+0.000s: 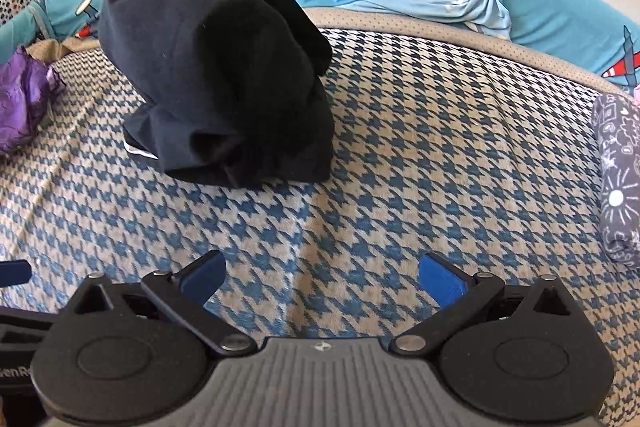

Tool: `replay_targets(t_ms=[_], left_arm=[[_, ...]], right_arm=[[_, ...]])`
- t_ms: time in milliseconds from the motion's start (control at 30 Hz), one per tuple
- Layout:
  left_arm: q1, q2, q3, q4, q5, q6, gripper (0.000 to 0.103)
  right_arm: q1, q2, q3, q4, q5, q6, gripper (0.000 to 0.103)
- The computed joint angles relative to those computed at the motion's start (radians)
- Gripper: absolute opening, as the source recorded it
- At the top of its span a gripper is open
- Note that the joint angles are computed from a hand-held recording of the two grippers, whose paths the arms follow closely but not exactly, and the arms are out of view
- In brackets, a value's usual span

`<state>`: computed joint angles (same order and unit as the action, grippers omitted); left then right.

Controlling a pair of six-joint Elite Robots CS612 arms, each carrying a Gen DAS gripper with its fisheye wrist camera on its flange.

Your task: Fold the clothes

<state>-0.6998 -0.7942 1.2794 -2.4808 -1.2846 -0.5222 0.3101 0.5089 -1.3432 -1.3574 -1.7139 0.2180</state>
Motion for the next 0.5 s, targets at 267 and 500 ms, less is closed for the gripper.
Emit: replay_targets(t_ms=[267, 500], left_arm=[[-0.005, -0.007, 0.003, -0.003, 0.021, -0.002, 0.103], [-0.007, -0.008, 0.003, 0.001, 0.026, -0.02, 0.103]], right_arm=[[0.001, 0.0, 0.002, -0.017, 0.015, 0.008, 0.103], [0.0, 0.002, -0.004, -0.018, 0.018, 0.009, 0.103]])
